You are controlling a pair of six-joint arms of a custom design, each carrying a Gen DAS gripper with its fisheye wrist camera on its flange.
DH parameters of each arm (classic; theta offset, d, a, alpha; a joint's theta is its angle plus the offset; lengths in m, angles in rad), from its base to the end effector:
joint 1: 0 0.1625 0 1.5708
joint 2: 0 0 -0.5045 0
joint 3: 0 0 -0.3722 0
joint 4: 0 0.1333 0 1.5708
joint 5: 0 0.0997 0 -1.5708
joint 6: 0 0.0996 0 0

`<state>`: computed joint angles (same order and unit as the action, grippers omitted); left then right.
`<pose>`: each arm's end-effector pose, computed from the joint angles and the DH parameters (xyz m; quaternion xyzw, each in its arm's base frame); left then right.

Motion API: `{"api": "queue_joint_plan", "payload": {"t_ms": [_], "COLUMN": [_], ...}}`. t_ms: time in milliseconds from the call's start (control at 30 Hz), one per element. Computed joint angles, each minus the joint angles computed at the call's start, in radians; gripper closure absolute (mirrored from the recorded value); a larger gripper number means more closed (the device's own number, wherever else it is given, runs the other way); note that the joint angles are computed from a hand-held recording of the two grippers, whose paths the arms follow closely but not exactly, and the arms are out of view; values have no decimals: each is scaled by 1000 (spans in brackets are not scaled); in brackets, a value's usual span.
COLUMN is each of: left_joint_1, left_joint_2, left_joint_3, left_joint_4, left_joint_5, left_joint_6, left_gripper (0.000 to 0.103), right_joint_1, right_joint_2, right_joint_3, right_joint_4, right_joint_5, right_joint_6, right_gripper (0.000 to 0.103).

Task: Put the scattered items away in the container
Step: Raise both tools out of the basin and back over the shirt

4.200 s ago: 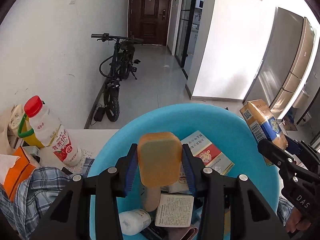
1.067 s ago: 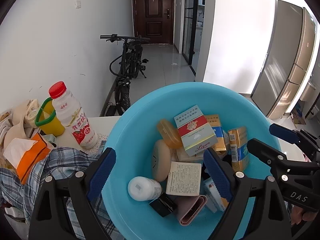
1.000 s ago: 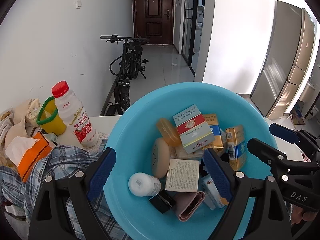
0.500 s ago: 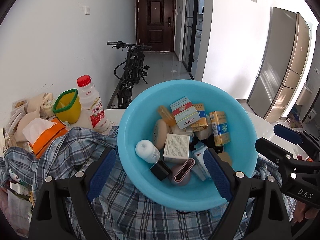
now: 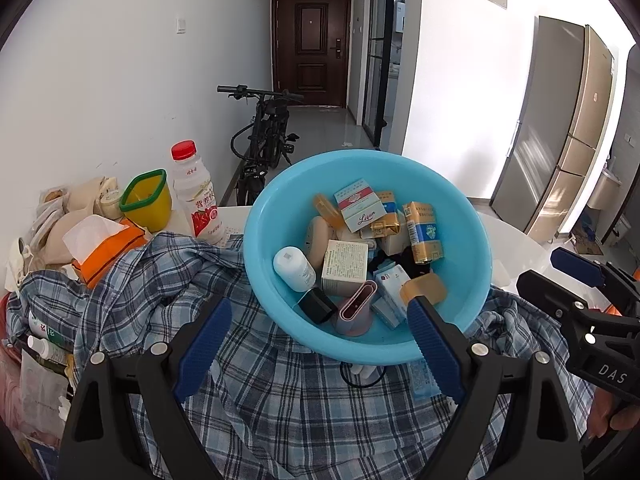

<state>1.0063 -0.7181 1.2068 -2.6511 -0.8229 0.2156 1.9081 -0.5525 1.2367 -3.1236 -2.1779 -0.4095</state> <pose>-0.2753 -0.8105 0.3147 0.2401 0.8641 -0.3279 0.2970 0.3517 -0.7718 0.2153 0.1987 -0.8519 0.3915 0.2855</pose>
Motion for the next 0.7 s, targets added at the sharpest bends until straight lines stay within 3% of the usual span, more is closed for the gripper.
{"api": "queue_joint_plan", "payload": {"t_ms": [267, 700], "left_joint_1": [7, 54], "left_joint_2": [-9, -9], "left_joint_3": [48, 123], "left_joint_4": [-12, 1], "left_joint_5": [12, -39], "left_joint_6": [-7, -83], "left_gripper": [12, 12], "right_joint_1": [-11, -45], "right_joint_2": [-13, -11], "right_joint_3": [61, 151], "right_joint_4": [-37, -48], "right_joint_5": [4, 8], "right_joint_6": [16, 62], "right_gripper": [28, 28]}}
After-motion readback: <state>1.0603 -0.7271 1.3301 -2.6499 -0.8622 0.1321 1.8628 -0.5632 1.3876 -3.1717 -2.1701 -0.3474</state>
